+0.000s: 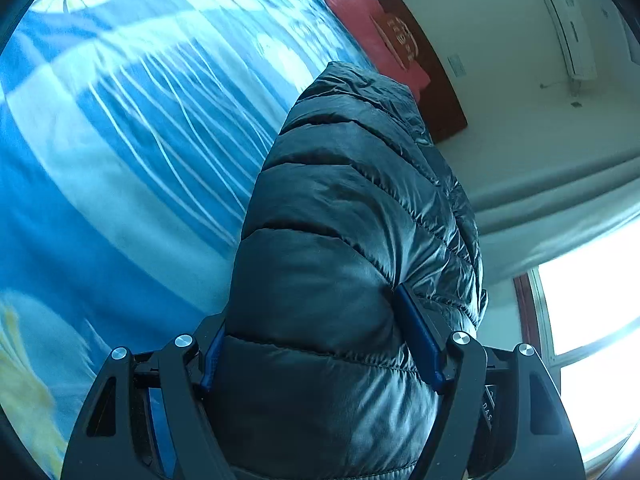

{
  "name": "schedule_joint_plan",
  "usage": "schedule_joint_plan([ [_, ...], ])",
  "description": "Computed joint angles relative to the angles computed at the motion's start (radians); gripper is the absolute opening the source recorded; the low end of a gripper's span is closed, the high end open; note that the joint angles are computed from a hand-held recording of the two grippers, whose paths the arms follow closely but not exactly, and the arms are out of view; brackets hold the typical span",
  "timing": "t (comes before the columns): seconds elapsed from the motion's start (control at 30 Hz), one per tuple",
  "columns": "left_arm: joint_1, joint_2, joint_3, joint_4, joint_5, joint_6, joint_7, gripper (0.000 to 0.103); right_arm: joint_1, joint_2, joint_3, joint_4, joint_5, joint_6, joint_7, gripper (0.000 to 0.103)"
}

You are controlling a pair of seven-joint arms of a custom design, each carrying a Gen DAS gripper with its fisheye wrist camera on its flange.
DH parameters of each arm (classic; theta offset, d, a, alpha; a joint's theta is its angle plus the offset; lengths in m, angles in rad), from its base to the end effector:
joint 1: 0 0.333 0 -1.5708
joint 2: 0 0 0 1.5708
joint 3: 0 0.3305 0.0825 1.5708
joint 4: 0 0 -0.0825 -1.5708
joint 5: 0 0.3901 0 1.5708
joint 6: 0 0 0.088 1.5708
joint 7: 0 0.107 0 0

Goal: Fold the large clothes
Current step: 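Roll both tools and fold the held edge over the bundle, then press the held edge down onto the bundle with both tools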

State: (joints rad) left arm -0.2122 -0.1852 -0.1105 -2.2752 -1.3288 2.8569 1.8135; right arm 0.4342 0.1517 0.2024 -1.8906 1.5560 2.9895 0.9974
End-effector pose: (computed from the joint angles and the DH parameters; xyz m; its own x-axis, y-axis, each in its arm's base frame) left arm 0.5063 -0.1161 0.4997 0.2139 -0.5693 0.7939 -0.7052 -0.6523 -0.2778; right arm 0.5463 0.3081 0.4901 0.0674 -0.6018 -0.7958 -0.7882 0.4570 -0.4123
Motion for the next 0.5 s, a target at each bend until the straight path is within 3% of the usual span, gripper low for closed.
schedule_joint_plan([
  [0.17,0.030,0.039,0.019,0.013,0.030,-0.038,-0.013,0.072,0.003,0.078,0.008,0.055,-0.148,0.016,0.152,0.037],
  [0.27,0.044,0.060,0.011,0.016,0.028,-0.045,0.005,0.073,-0.027,0.084,0.039,0.057,-0.067,0.015,0.086,0.037],
  [0.5,0.053,0.046,0.003,0.009,0.027,-0.051,0.000,0.075,-0.023,0.078,0.035,0.041,-0.111,0.020,0.123,0.044],
])
